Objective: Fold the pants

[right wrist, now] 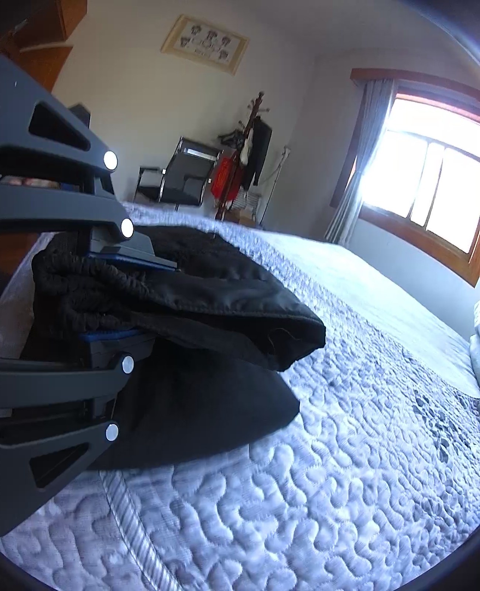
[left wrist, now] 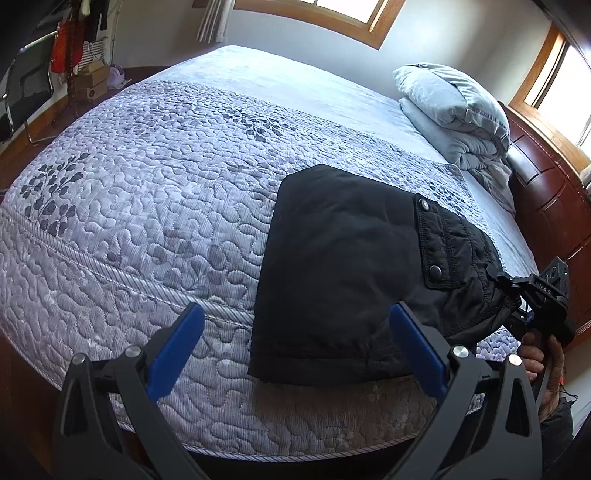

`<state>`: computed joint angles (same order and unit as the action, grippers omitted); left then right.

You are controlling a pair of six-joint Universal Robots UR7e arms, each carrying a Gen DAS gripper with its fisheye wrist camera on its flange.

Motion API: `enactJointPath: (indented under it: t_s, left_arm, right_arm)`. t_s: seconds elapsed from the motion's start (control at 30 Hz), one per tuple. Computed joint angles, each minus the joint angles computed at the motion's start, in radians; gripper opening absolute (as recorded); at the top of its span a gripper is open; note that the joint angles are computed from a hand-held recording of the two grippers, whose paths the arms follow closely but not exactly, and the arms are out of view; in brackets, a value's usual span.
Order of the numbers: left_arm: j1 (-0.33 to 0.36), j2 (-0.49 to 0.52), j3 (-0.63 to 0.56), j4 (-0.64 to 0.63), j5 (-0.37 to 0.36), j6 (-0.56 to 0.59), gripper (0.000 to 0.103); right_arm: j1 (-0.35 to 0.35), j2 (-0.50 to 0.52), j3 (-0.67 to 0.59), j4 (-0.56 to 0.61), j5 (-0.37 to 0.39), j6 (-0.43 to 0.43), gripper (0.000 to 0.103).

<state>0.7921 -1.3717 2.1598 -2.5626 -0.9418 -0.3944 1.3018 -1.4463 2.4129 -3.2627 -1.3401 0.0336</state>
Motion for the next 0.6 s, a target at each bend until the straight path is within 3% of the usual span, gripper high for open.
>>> enactJointPath:
  t_s: [0.07, 0.17, 0.47, 0.6]
  left_arm:
    - [-0.006, 0.002, 0.0, 0.006, 0.008, 0.002, 0.1]
    - [-0.014, 0.004, 0.002, 0.012, 0.016, 0.01, 0.1]
    - [-0.018, -0.001, 0.007, 0.024, 0.013, 0.0, 0.1]
    - [-0.021, -0.002, 0.013, 0.021, 0.001, -0.009, 0.1]
  right_arm:
    - [0.004, 0.006, 0.002, 0.002, -0.045, -0.012, 0.029]
    - [0.008, 0.012, 0.014, -0.002, -0.116, -0.002, 0.047]
    - [-0.03, -0.054, 0.102, -0.048, -0.075, -0.018, 0.06]
    - [-0.041, -0.068, 0.12, -0.046, -0.068, -0.026, 0.059]
